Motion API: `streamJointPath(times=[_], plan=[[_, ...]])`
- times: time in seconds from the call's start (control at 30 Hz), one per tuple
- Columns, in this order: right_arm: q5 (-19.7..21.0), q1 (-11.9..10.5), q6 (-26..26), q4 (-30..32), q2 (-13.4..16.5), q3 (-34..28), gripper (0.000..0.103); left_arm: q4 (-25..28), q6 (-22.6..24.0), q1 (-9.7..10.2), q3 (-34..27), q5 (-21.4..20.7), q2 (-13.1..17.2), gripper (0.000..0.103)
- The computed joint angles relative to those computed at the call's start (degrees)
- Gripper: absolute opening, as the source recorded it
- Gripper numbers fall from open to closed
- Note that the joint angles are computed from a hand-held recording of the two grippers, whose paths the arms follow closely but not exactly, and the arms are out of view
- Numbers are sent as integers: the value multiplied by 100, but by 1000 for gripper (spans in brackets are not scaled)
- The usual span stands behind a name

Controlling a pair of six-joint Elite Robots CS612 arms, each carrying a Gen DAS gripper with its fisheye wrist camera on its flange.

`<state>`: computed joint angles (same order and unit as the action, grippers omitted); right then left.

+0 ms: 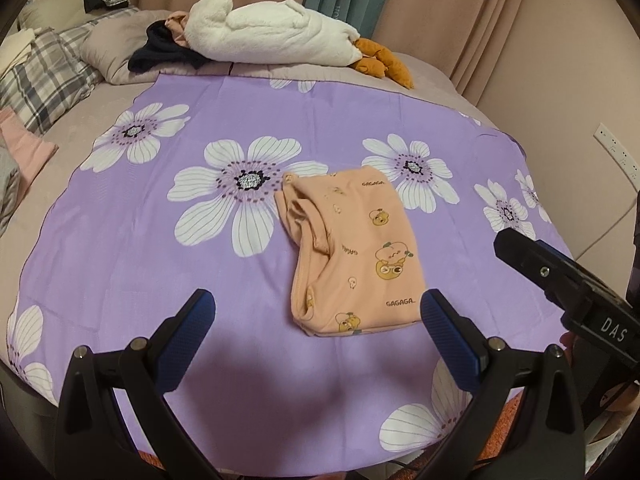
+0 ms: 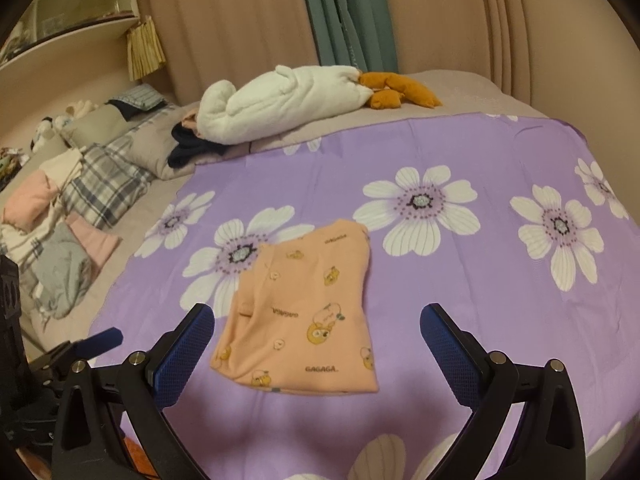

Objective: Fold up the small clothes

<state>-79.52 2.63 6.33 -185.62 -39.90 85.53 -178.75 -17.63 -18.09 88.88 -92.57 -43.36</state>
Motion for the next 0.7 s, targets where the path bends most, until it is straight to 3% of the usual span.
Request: streamJointPath(times=[0.33,0.7], plan=[[-102,27,83,157,-15,12,102,-31,71,-22,64,127,-34,103],[-154,42,130,324,-29,4,102,18,117,-1,80,-69,-53,103]])
